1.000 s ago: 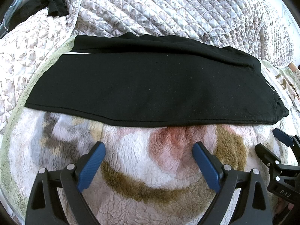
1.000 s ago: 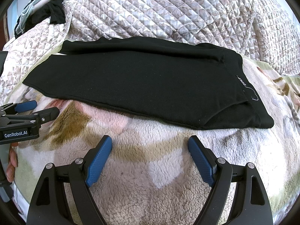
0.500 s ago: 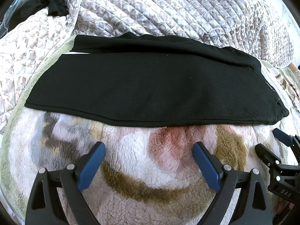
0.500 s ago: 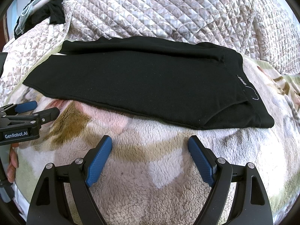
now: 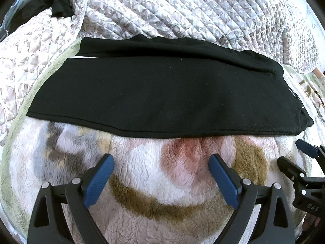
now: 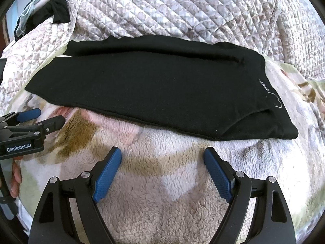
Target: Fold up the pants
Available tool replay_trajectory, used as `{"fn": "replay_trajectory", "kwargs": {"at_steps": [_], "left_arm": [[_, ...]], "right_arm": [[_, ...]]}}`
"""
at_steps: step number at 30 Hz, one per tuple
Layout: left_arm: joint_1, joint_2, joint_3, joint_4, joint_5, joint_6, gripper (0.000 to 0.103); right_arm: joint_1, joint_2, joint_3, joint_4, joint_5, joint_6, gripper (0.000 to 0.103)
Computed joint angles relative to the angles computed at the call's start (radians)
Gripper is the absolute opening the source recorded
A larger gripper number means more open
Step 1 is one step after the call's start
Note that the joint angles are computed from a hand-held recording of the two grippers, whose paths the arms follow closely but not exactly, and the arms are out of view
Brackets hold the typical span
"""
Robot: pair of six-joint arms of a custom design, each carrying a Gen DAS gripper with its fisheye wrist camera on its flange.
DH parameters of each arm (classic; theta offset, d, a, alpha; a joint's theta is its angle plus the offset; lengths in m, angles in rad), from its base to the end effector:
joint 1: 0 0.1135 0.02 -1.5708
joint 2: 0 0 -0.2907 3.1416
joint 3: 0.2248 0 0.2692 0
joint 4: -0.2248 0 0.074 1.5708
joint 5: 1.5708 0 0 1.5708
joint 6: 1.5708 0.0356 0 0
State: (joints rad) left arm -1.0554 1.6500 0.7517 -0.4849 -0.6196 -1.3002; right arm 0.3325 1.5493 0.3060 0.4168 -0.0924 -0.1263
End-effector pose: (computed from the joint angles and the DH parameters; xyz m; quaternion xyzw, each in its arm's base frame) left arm 0.1524 -0.2270 0.1342 -0.1441 0.9376 0.0338 0.3145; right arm 0.2155 0.0779 0.0945 -0.2279 0.9024 0.0802 0.3569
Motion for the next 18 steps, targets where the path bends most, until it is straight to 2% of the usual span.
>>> {"fn": "replay_trajectory", "kwargs": {"at_steps": [7, 12, 18], "left_arm": [[0.007, -0.016, -0.014, 0.011, 0.007, 0.009, 0.096], [0.004, -0.060, -0.042, 0.039, 0.000, -0.010, 0.096], [-0.005, -0.180, -0.099, 0.010, -0.082, -0.065, 0.096]], "right_arm": [[-0.015, -0.013, 0.022, -0.064, -0.028, -0.037, 0.083], [-0.071, -0.039, 0.014, -0.088, -0.113, -0.050, 0.083], [-0.175, -0.069, 0.049, -0.165, -0.213, -0.046, 0.083]]}}
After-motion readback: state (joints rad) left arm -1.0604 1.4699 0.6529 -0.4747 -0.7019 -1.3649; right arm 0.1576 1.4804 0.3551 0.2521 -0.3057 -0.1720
